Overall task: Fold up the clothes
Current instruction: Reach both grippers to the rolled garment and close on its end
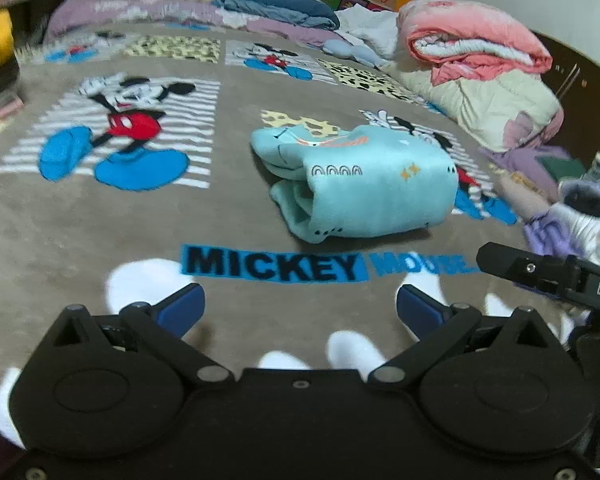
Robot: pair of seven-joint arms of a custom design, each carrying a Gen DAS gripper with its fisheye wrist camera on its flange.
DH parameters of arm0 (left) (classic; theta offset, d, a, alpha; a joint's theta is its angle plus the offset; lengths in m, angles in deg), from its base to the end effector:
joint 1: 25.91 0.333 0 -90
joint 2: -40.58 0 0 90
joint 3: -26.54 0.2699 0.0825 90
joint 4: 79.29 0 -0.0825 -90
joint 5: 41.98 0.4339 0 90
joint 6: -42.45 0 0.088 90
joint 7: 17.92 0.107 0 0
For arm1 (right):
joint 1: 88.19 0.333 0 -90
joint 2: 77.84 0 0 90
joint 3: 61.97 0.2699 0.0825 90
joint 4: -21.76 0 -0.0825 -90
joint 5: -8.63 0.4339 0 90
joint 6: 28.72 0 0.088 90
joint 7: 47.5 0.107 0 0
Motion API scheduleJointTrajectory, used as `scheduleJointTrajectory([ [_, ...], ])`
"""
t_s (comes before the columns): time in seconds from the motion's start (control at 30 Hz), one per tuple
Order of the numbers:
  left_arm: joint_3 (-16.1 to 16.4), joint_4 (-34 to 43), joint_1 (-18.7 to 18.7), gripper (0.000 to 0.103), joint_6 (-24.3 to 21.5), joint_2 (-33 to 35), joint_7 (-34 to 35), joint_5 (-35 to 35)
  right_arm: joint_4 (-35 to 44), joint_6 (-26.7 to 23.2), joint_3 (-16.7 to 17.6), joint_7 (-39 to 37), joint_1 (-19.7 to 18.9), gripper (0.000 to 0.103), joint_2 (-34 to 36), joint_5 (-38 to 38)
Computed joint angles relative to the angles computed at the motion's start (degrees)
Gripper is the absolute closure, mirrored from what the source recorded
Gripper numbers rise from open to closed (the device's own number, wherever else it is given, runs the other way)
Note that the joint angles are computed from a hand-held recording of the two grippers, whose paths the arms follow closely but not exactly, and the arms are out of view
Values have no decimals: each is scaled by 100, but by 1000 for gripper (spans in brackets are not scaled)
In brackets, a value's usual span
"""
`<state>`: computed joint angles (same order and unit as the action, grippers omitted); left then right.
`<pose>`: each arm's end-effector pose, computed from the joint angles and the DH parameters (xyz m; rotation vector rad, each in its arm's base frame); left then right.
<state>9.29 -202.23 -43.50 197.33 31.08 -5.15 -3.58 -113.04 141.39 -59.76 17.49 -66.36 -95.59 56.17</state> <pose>0.4798 -0.3659 0.4815 -1.9916 1.6043 -1.0337 0.5212 0.1781 0.4781 -1.6166 1.4535 -0.3178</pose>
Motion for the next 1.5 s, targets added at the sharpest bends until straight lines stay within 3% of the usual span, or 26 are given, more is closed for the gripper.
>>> scheduleJointTrajectory([
  [0.1, 108, -13, 56, 0, 473, 114, 6, -139, 290, -127, -481, -1043, 381, 0, 207, 960],
  [0.23, 81, 102, 286, 0, 784, 300, -698, 470, 761, -186, -606, -2072, 367, 0, 576, 2007],
  [0.3, 208, 129, 278, 0, 1049, 411, -531, 140, 1076, -390, -669, -2613, 311, 0, 794, 2661],
  [0.43, 445, 193, 194, 0, 1439, 630, 534, -1205, 1699, -1276, -717, -3172, -13, 0, 1273, 3492],
  [0.7, 447, 557, 400, 0, 1859, 1183, 2027, -2926, 3201, -2225, -377, -2502, -758, 0, 2580, 2981],
  [0.83, 145, 920, 738, 0, 2022, 1611, 2900, -3939, 4089, -2688, -180, -2088, -1196, 0, 3353, 3112],
  [1.0, -515, 1449, 1436, 1, 2119, 2223, 3673, -4838, 5205, -3178, 94, -1532, -1667, 0, 4393, 3012],
  [1.23, -1070, 2207, 2035, 7, 2048, 3081, 3935, -4828, 6887, -3787, 522, -871, -2057, 4, 5840, 2476],
  [1.43, -1222, 2649, 2189, 8, 2096, 3568, 3825, -4417, 8487, -4264, 816, -350, -2112, 13, 7039, 1734],
  [1.5, -1342, 2776, 2293, 16, 2084, 3712, 3845, -4309, 9094, -4435, 895, -102, -2092, 13, 7473, 1468],
])
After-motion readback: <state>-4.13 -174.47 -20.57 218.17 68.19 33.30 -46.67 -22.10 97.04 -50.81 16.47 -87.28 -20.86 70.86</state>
